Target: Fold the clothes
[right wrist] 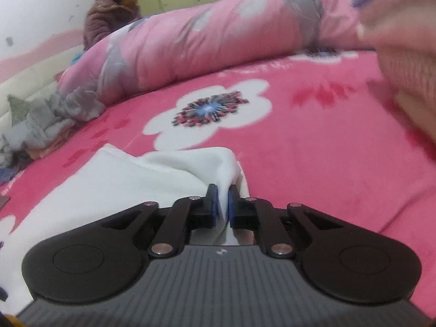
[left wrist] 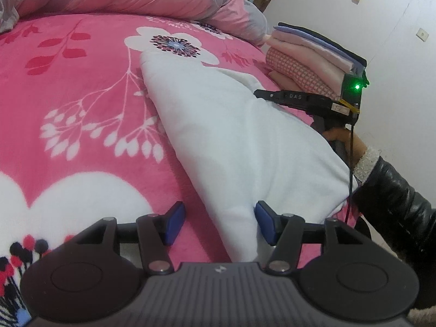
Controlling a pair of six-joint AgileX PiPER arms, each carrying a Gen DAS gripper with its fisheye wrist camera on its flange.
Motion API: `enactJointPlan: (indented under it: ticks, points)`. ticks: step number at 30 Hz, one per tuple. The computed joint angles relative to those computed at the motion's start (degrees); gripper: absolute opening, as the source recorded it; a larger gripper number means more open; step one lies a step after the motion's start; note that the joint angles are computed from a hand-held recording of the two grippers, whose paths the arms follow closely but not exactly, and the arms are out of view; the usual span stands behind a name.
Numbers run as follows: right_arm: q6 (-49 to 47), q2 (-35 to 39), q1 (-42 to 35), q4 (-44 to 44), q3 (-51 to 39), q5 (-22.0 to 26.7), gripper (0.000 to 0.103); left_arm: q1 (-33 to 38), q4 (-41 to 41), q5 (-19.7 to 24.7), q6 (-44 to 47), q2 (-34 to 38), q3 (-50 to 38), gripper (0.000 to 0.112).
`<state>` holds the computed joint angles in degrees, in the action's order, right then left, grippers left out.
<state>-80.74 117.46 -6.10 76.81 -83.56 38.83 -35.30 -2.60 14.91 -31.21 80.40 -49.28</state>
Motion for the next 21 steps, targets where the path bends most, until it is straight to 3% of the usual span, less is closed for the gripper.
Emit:
enactJointPlan:
  ticks: [4, 8, 13, 15, 17, 19, 21]
  points:
    - [1.3, -4.3, -1.6, 1.6, 2.8, -2.7, 0.014, -0.4, 2.2, 0.3, -2.1, 0.3, -0.4, 0.059]
    - [2.7, -7.5, -7.5, 3.8, 4.7, 7.7, 0.014, -0.8, 4.2, 0.0, -4.5, 0.6, -0.5, 0.059]
    - [-15.4, -14.9, -9.7, 3.8, 15.5, 19.8, 0.014, -1.5, 7.9, 0.6, -8.9, 0.6, -0.9, 0.059]
    - [-20.4, -16.8, -9.5, -0.6, 19.4, 15.6, 0.01, -1.6, 8.3, 0.4, -9.5, 0.4, -0.7, 0.06]
    - [-22.4, -18.8, -8.3, -3.9, 23.5, 6.5, 0.011, -1.6, 8.5, 0.0, -10.0, 0.3, -0.4, 0.06]
    - [-16.0, -19.4, -10.9, -6.8, 23.3, 4.3, 0.013, -2.0, 10.5, 0.1, -12.0, 0.4, -0.5, 0.061]
    - [-13.2, -21.1, -13.2, -7.0, 23.0, 5.9, 0.011, -2.2, 12.0, 0.0, -13.8, 0.4, -0.4, 0.061]
